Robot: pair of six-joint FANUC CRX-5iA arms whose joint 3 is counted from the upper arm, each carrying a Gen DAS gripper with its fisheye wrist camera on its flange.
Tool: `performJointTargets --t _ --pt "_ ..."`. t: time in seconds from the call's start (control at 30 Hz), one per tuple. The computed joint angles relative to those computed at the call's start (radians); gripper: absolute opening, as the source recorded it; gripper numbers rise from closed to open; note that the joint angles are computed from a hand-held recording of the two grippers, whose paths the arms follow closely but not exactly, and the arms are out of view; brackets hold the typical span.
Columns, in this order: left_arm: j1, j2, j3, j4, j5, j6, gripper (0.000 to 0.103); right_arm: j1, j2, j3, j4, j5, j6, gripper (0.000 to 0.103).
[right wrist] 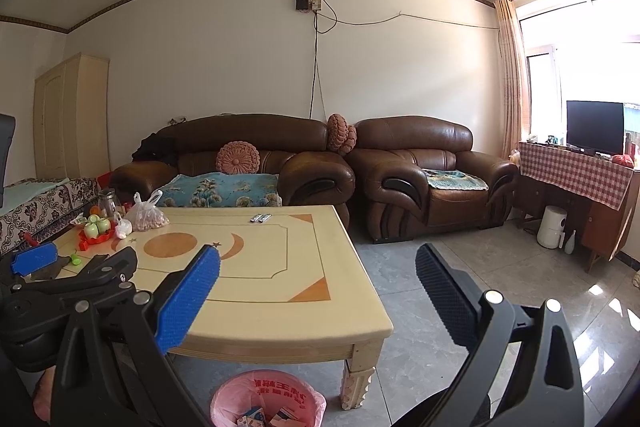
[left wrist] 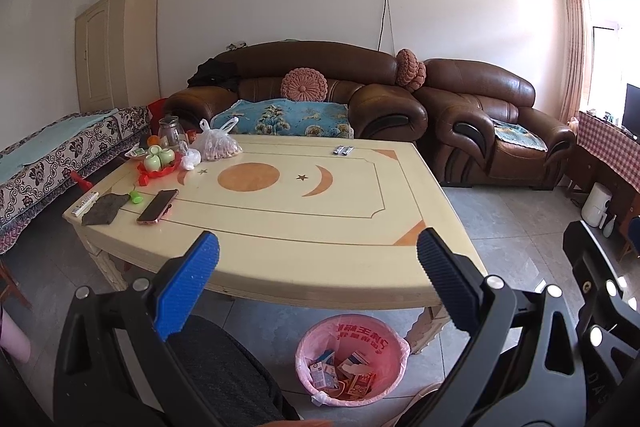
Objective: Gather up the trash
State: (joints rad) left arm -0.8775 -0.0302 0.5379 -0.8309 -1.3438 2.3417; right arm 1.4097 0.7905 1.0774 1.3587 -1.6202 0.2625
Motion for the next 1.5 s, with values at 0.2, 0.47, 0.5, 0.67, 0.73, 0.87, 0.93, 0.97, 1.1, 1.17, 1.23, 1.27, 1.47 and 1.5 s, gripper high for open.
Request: performJointTargets --t 0.2,0.47,0.5,0.67,0.73,0.87,0.93,0.97,1.1,1.17,1.23,1.27,1.47,1.5 --pt "-0.008 0.000 -0.001 -0.017 -0.002 0.008 0.097 0.000 -0.023 -0.044 -0.001 0.007 -0.021 0.096" --pt "-0.006 -0.002 -0.004 -0.009 -0.003 0.007 0.097 -0.001 -0.023 -0.046 -0.002 0.007 -0.021 0.096" --pt "-0.005 -0.003 -0.005 -0.008 -0.002 0.007 0.097 -0.001 -0.026 -0.051 -0.001 0.008 -0.024 0.096" --pt "-0.005 -0.006 -0.008 -0.005 0.000 0.008 0.097 0.000 -0.024 -0.047 -0.003 0.008 -0.024 0.096" --pt "-0.003 -0.006 -0.007 -0.001 -0.001 0.008 0.097 0.000 -0.025 -0.049 -0.004 0.009 -0.024 0.096" --pt "0.007 -0.008 -0.010 0.014 0.006 0.000 0.097 0.000 -0.028 -0.054 -0.003 0.010 -0.025 0.096" --pt "0.015 -0.011 -0.014 0.028 0.015 -0.004 0.097 0.000 -0.028 -0.052 -0.004 0.013 -0.026 0.096" --pt "0.023 -0.014 -0.018 0.043 0.022 -0.008 0.097 0.000 -0.026 -0.049 -0.004 0.014 -0.024 0.096" --pt "0.020 -0.014 -0.017 0.043 0.016 -0.002 0.097 -0.002 -0.008 -0.017 -0.003 0.013 -0.003 0.096" --pt "0.012 -0.013 -0.015 0.030 0.009 0.008 0.097 -0.002 -0.008 -0.017 -0.002 0.015 -0.004 0.096" --pt "0.009 -0.013 -0.014 0.026 0.006 0.012 0.097 -0.002 -0.007 -0.015 -0.003 0.017 -0.003 0.096" --pt "0.012 -0.013 -0.014 0.030 0.007 0.010 0.097 -0.002 -0.006 -0.013 -0.003 0.018 -0.003 0.096" --pt "0.009 -0.011 -0.010 0.024 0.001 0.010 0.097 -0.003 0.003 0.002 -0.003 0.019 0.004 0.096" --pt "0.008 -0.011 -0.010 0.025 0.002 0.012 0.097 -0.003 0.004 0.002 -0.002 0.020 0.003 0.096"
